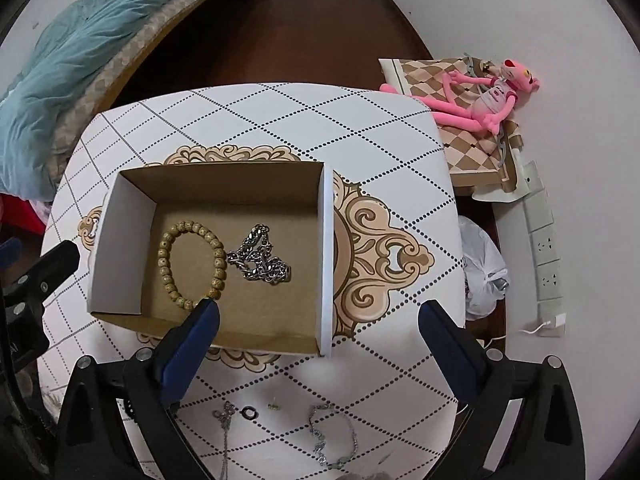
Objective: Organize jewelry
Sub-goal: 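Open both tools and lift them out of the box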
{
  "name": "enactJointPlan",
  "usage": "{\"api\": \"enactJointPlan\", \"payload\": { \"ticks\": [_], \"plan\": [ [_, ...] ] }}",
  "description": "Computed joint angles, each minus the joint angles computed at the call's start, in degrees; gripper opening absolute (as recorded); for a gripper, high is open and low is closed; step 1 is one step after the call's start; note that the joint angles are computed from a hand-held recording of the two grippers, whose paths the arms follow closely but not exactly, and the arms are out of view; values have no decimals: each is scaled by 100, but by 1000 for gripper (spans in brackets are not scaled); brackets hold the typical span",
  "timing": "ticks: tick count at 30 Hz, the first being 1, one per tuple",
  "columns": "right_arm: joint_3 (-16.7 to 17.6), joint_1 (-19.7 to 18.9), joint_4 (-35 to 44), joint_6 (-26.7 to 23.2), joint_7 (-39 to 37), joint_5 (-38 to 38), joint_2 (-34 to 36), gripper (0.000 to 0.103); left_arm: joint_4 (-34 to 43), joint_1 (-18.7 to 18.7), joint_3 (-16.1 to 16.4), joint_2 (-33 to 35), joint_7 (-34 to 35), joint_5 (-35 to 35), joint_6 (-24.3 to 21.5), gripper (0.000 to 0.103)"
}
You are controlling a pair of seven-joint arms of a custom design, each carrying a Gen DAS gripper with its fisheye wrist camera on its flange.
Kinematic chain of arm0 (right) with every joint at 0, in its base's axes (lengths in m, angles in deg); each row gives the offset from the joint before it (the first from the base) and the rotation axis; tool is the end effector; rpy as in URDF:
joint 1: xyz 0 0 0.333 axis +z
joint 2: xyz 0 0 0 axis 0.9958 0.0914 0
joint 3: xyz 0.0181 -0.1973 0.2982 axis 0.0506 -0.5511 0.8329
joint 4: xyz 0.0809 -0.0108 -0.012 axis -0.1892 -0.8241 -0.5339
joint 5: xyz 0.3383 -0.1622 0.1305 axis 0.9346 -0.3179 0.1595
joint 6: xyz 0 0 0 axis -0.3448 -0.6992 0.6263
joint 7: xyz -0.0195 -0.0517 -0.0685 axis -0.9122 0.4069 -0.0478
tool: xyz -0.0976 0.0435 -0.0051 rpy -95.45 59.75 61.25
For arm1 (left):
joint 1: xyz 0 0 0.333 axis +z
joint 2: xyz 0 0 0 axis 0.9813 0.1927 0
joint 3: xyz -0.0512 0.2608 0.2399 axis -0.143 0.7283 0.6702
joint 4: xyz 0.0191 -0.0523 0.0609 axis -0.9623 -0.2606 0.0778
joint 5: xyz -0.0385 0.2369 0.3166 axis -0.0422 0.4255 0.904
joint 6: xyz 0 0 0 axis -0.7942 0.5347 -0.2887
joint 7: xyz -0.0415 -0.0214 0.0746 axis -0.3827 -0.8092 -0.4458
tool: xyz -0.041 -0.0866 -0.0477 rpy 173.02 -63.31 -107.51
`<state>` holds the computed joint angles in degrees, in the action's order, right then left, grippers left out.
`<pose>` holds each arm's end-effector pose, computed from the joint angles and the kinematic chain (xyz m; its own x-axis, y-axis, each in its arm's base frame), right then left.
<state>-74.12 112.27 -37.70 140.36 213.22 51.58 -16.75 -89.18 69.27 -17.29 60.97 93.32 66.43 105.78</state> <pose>0.5814 0.3018 0.4125 -0.2439 -0.9666 0.0794 -0.9308 0.2103 -0.2989 0.6081 -0.2281 0.4475 -0.1905 -0.9816 -0.0115 -0.8889 0.1774 -0.4224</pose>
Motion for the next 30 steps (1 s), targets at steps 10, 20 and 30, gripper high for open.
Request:
{"api": "enactJointPlan", "payload": {
  "ticks": [10,20,30],
  "plan": [
    [137,168,-338,-10,623,-585,-601,101,-608,-88,67,-828,-574,545,210,103],
    [573,184,-626,-355,1447,-1354,-1321,101,-1357,23,69,-1786,-506,402,488,103],
    [925,127,-839,-526,1817,-1546,-1751,101,-1778,-2,89,-2329,-377,157,467,103]
  ]
}}
